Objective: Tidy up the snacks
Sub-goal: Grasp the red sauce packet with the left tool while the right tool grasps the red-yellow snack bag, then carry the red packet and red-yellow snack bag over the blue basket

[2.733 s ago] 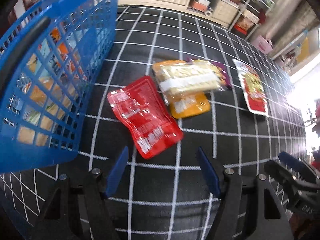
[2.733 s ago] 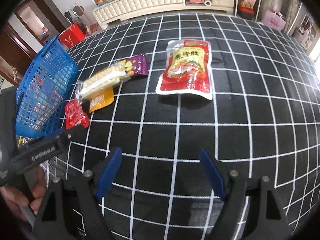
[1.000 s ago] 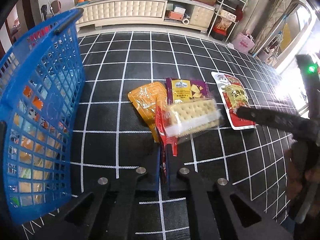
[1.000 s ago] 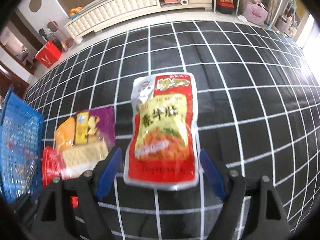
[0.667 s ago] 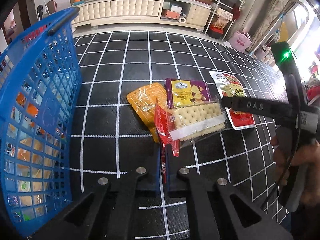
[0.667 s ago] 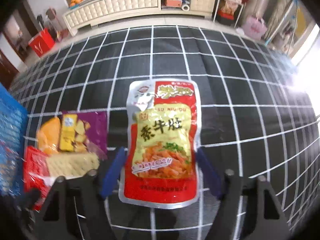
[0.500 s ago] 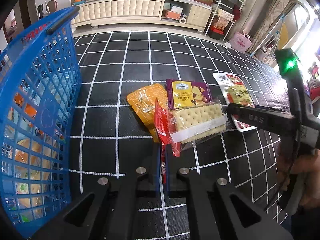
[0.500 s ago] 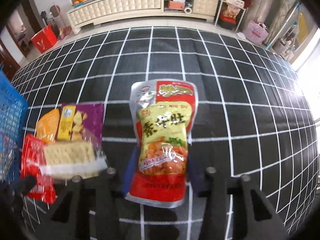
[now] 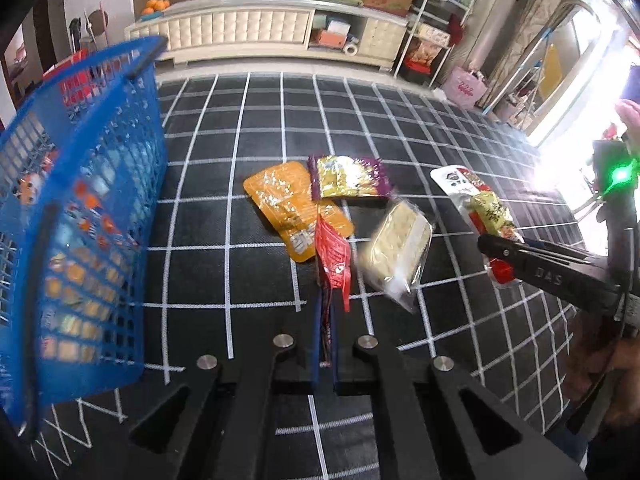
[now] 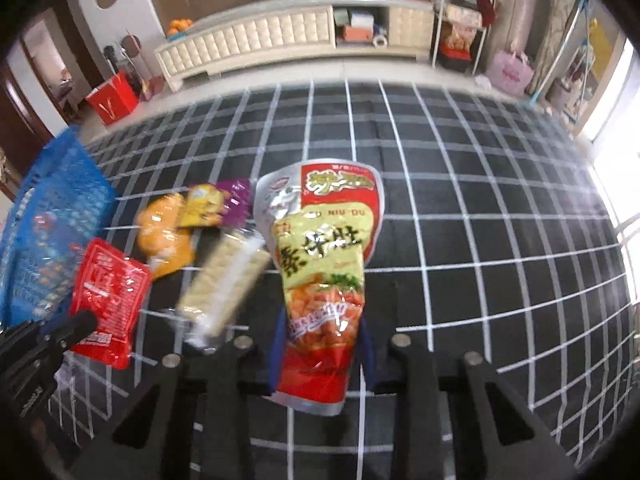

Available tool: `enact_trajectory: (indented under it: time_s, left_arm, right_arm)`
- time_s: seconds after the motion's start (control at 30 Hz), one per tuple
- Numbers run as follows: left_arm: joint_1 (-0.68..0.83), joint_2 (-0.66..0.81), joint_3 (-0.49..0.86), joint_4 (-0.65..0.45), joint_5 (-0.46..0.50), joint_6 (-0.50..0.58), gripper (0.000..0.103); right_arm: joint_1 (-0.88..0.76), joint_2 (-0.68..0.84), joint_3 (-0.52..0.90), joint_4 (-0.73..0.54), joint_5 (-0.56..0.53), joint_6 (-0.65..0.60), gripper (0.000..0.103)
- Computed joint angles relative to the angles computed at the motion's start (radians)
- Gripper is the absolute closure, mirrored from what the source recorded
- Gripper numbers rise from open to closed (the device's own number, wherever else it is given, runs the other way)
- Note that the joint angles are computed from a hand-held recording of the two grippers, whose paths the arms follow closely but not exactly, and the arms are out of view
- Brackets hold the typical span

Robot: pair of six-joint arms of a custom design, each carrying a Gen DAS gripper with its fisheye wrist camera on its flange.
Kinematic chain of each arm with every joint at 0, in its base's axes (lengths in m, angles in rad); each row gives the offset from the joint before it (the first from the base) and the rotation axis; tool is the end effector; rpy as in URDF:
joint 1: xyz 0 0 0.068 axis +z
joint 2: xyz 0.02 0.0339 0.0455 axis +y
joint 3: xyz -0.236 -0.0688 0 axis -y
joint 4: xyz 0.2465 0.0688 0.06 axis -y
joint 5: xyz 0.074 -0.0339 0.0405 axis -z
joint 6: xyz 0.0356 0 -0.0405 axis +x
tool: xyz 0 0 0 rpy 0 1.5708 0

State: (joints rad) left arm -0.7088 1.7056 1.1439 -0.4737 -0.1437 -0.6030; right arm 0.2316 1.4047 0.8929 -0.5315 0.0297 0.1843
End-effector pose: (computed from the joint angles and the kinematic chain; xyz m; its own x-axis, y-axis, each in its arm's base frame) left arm 0.2675 -0.2227 0.1729 -0.8717 0.0080 -0.4901 0.1146 0.9755 -0.1879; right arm 0.2732 0.0633 0.1832 -0.8661 -0.0161 -0.4995 -0.0571 0.9961 0.0670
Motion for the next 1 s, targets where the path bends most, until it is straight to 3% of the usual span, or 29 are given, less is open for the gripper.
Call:
enact_trajectory:
  time_s: [0.17, 0.4, 0.63, 0.93, 1.0]
  left_arm:
    - [-0.038, -0.132, -0.026, -0.045, -0.041, 0.003, 0.101]
    - [-0.079, -0.352, -0.056, -0.152, -0.118, 0.008, 0.101]
    - [-0.025, -0.539, -0.102, -0.243, -0.126, 0.043, 0.101]
    - [0.205, -0.683, -0.130, -0.324, -0.010, 0.180, 0.101]
    - [0.301, -0.692, -0.130, -0.340, 0.058, 0.226, 0.101]
  right_arm:
    - [0.073, -0.160, 0.007, -0.093, 0.028, 0.026, 0.068]
    - [0.230, -0.264, 0.074, -0.189, 0.104, 0.072, 0.068]
    - [0.389, -0.210, 0.155, -0.187, 0.155, 0.154, 0.068]
    - [0.517, -0.019, 0.259, -0.115, 0.158, 0.212, 0.067]
    - [0.551, 0.026, 0.289, -0.109, 0.168, 0.219, 0.067]
